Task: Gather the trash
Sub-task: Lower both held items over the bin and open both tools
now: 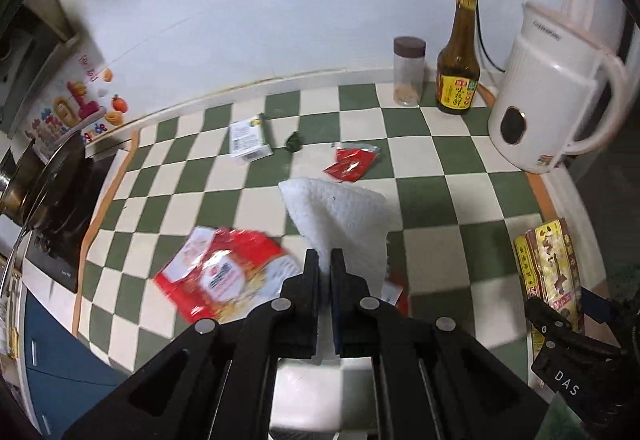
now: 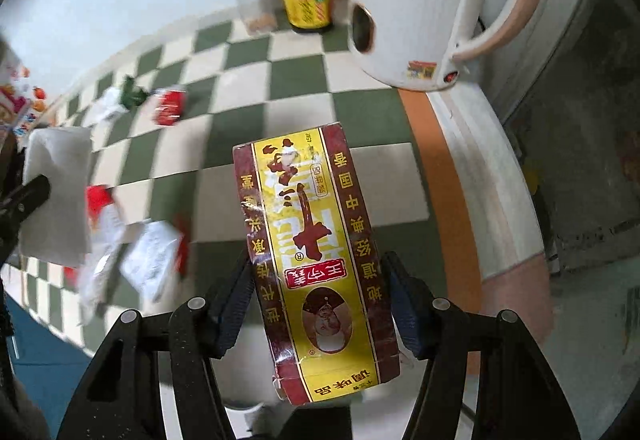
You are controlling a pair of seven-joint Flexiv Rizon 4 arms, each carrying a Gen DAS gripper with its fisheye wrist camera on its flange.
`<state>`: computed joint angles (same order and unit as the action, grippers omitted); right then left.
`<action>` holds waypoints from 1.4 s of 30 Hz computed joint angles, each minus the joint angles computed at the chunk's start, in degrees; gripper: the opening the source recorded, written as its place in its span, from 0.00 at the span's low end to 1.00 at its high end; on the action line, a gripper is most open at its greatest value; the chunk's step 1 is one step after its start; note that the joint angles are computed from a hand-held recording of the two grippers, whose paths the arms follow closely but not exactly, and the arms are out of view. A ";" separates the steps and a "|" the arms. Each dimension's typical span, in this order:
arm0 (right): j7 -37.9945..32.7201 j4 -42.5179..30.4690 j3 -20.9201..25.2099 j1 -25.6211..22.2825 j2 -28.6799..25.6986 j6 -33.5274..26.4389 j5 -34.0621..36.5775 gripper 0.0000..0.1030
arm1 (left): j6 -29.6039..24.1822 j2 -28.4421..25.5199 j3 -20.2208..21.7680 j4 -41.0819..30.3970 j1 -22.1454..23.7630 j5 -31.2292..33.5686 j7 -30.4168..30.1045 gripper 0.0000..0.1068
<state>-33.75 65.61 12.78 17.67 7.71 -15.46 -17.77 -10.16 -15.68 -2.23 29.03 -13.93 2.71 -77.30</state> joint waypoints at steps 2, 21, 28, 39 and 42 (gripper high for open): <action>3.62 -1.89 3.02 2.26 -0.51 -1.65 -2.84 0.63 | 3.30 5.20 0.69 7.35 3.13 -3.71 2.04 0.02; 44.74 -8.53 12.52 35.39 -11.08 -11.24 -7.06 0.62 | -2.94 30.19 14.27 41.52 22.54 -16.99 30.77 0.02; 48.49 13.83 12.25 30.89 -5.76 8.16 9.72 0.61 | -1.30 35.17 13.33 59.98 24.61 -5.79 31.04 0.02; 48.13 50.12 13.86 27.83 -10.48 55.70 21.35 0.61 | 16.38 27.99 12.72 91.02 26.87 1.33 26.50 0.03; 46.14 54.44 13.34 28.46 -16.70 66.50 22.26 0.61 | 20.47 23.61 12.54 94.42 27.57 1.49 24.93 0.03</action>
<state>12.40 120.06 26.12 46.12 -8.99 51.04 4.49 10.31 7.94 10.30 123.45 13.63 4.20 -52.37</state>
